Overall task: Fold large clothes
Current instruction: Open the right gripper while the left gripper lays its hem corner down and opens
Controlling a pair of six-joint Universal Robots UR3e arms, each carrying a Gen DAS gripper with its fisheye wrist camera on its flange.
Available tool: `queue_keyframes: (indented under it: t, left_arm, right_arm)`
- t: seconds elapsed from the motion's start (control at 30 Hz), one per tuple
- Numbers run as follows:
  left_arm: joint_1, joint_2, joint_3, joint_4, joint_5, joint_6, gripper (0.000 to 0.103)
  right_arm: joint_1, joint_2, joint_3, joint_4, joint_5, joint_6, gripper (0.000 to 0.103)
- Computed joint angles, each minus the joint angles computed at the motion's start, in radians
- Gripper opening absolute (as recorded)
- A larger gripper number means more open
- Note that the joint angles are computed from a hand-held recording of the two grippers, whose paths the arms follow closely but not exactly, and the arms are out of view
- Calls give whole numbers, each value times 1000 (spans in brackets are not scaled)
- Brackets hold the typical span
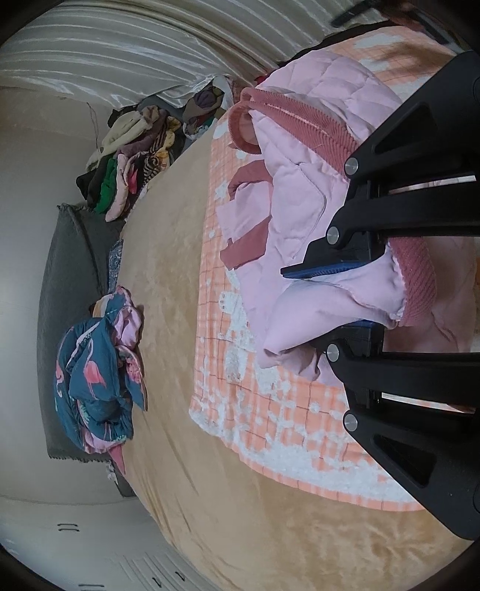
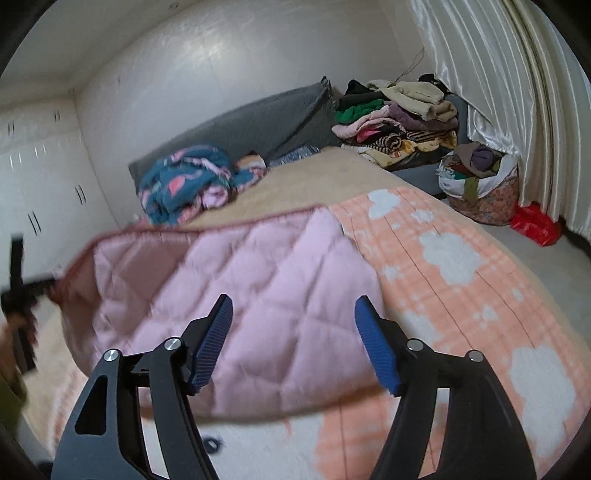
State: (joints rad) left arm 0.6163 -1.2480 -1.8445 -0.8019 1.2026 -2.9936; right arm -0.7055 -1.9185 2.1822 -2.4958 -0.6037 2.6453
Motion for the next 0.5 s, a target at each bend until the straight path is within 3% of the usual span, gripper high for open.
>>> queue_keyframes:
  t: [0.33,0.5]
  left_arm:
    - [-1,40,-18,-7,3,-23,19]
    - [7,63,-24,-26,-9,-20,22]
  right_arm:
    - [160,72,40,-50,-102,69,73]
    - [118,-56,97,90,-53,1,78]
